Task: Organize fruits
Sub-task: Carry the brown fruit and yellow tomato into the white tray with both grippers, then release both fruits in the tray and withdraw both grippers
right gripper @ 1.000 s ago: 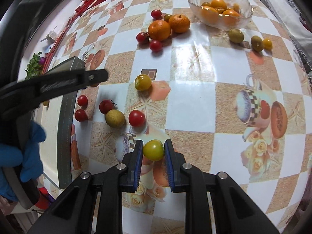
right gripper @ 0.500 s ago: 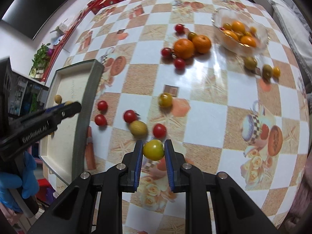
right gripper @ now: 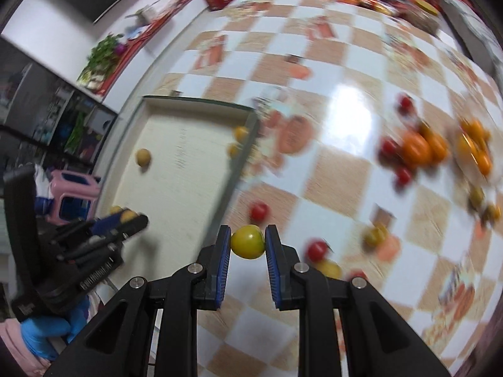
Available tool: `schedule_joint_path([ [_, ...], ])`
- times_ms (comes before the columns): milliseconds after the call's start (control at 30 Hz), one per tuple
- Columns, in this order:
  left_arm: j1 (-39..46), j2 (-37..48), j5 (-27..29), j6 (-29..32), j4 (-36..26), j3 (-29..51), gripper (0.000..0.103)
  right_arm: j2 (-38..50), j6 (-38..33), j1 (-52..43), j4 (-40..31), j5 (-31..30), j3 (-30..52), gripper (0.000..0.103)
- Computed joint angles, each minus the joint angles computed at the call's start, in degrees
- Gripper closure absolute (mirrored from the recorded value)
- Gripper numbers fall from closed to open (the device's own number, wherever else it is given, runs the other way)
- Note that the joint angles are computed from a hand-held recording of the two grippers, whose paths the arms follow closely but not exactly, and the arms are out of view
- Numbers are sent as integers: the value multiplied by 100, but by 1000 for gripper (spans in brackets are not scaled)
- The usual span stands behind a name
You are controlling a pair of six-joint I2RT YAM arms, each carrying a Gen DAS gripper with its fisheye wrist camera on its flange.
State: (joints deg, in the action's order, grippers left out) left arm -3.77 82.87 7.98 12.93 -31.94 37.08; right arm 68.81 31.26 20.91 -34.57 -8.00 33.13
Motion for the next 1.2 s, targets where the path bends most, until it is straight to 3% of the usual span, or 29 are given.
schedule_joint_path([
  [367, 339, 965, -201, -57, 731, 379, 76, 3003, -499, 241, 812, -143, 1966, 79],
  [667, 328, 1402, -487, 35, 1042, 496, 76, 4292, -615, 249, 787, 142, 2822, 78],
  [767, 271, 1383, -567, 47, 1138, 434, 76, 4340, -652, 364, 834, 346, 2835, 77],
  [800, 270, 1379, -570, 52, 1146, 426, 76, 4370, -713, 419, 778, 413, 2886, 75],
  [900, 224, 1398, -586, -3, 1152, 436, 75, 4397, -807, 483, 761, 309, 2941, 51],
  [933, 226, 1402, -589, 4, 1164, 433, 71, 4408, -791, 488, 742, 323, 2955, 42],
  [967, 230, 1419, -578, 4, 1152, 441, 48, 4402, -763, 486, 747, 325, 2949, 41],
  [1033, 218, 1291, -652, -48, 1289, 313, 23, 4383, -726, 466, 769, 273, 2931, 41],
  [1133, 192, 1165, -666, 8, 1295, 233, 23, 4118, -719, 340, 854, 153, 2690, 18],
  [1200, 148, 1189, -727, 29, 1224, 250, 23, 3820, -709, 167, 932, 2, 2457, 17],
])
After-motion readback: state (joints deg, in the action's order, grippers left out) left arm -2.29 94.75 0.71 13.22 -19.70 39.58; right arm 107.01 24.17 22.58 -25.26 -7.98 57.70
